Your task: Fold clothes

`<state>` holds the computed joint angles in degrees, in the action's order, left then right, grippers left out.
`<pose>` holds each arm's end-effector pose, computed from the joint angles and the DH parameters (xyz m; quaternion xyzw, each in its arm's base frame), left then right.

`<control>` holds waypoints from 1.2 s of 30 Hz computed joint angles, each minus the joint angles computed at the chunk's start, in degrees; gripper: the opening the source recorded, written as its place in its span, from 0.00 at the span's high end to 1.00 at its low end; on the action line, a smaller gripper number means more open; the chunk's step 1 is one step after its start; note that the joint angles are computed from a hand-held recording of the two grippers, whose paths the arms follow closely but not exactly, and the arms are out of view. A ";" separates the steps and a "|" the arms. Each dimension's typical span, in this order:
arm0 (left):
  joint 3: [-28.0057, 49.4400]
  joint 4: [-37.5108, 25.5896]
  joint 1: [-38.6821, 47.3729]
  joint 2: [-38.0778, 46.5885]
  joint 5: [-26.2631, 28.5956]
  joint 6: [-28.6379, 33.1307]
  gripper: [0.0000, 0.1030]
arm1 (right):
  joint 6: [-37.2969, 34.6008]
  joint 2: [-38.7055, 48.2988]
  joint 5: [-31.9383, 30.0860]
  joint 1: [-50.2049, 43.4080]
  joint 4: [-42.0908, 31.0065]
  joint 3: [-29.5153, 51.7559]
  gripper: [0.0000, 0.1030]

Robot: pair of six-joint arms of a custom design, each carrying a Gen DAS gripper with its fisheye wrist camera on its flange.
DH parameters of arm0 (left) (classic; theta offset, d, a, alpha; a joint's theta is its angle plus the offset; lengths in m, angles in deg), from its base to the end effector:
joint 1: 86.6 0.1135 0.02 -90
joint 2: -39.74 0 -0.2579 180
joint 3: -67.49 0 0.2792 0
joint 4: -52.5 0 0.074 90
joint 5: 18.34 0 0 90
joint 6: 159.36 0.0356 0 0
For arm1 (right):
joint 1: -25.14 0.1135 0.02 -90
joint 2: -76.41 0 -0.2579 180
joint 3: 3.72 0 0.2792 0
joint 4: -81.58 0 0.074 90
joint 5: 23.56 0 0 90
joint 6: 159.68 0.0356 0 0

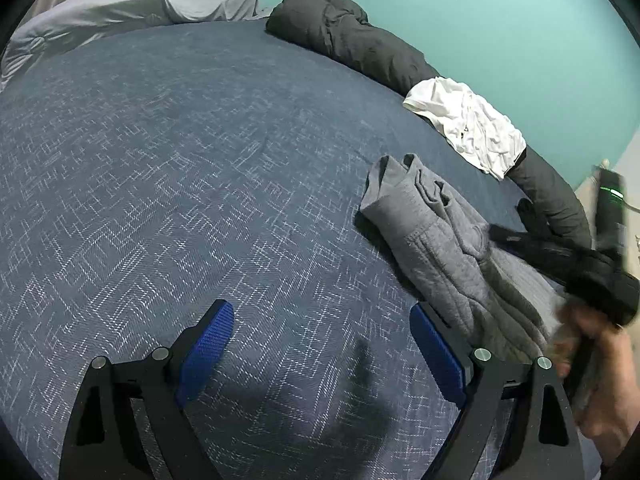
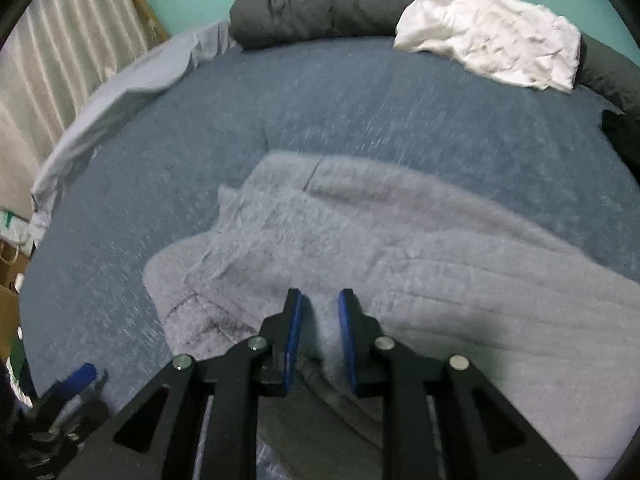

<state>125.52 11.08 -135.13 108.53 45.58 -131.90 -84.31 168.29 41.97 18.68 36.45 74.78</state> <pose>0.1879 -0.1889 0.2181 -0.1850 0.9058 -0.1395 0.3547 0.3551 -0.0254 0.2159 -0.1244 0.9341 0.1520 0.2980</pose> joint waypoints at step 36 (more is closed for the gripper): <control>2.11 3.99 0.92 4.45 2.65 1.38 0.10 | 0.37 -3.87 11.11 -13.89 17.41 -18.71 0.82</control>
<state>127.63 15.07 -134.21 112.98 48.23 -130.52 -83.94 164.42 53.07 4.80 53.86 56.07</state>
